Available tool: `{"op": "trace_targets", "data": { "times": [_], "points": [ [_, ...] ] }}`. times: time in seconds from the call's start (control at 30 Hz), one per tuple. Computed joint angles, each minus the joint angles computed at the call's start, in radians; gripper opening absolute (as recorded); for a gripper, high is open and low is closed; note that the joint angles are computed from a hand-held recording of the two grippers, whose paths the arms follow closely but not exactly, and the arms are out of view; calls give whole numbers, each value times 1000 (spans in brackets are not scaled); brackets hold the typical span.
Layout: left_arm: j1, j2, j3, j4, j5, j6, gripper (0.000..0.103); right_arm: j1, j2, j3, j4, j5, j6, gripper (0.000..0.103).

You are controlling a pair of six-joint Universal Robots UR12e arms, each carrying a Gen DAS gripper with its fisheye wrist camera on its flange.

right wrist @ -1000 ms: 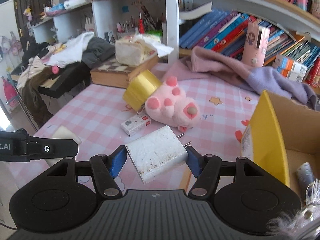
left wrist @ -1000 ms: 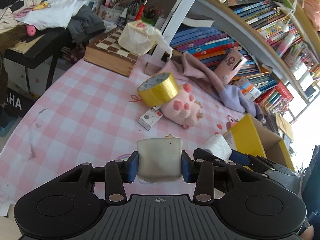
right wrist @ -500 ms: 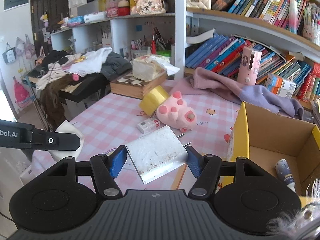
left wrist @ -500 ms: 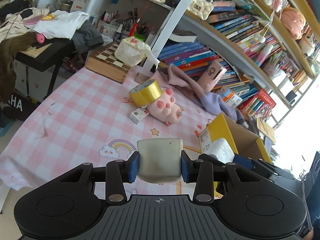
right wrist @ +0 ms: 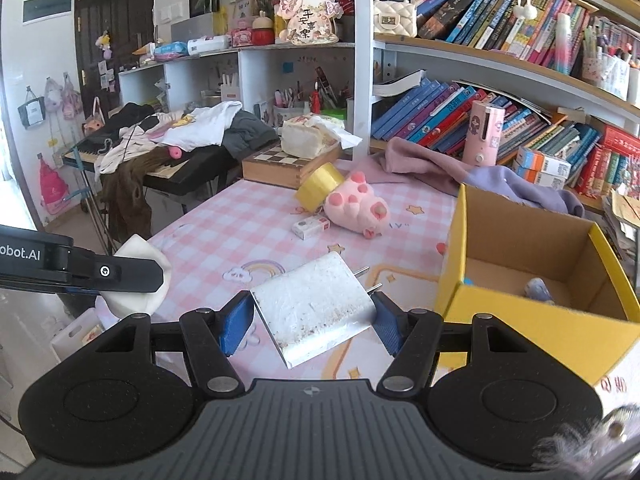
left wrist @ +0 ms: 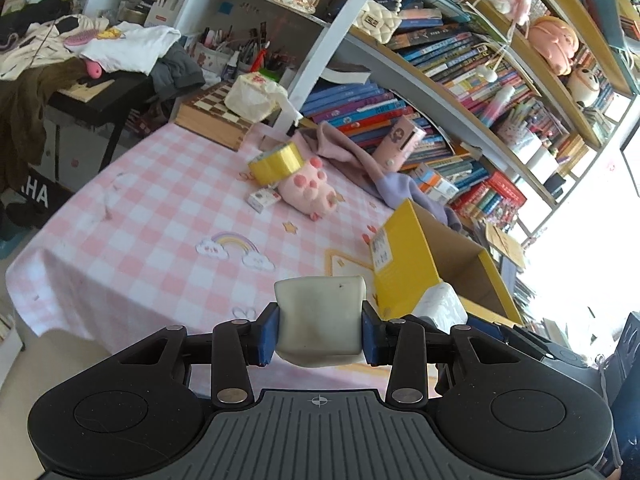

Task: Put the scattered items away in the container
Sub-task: 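Lift the white cube and charger and carry them toward the yellow box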

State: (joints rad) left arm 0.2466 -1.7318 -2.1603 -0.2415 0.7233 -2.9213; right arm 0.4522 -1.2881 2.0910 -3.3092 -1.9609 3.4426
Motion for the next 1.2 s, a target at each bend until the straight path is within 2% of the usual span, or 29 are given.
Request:
{"op": "trace_targets", "data": {
  "times": [0.27,0.57,1.2],
  "points": [
    [11,45,-42,-50,-37,59,39,32,-43,51,16,-44,42,62],
    [-13,66,-48,-134,-79,139,38,57,-95,96,83,-140,126,62],
    [-93,75,-11,-459,-89,415,38,83,-195,181,325,-280,442,62]
  ]
}}
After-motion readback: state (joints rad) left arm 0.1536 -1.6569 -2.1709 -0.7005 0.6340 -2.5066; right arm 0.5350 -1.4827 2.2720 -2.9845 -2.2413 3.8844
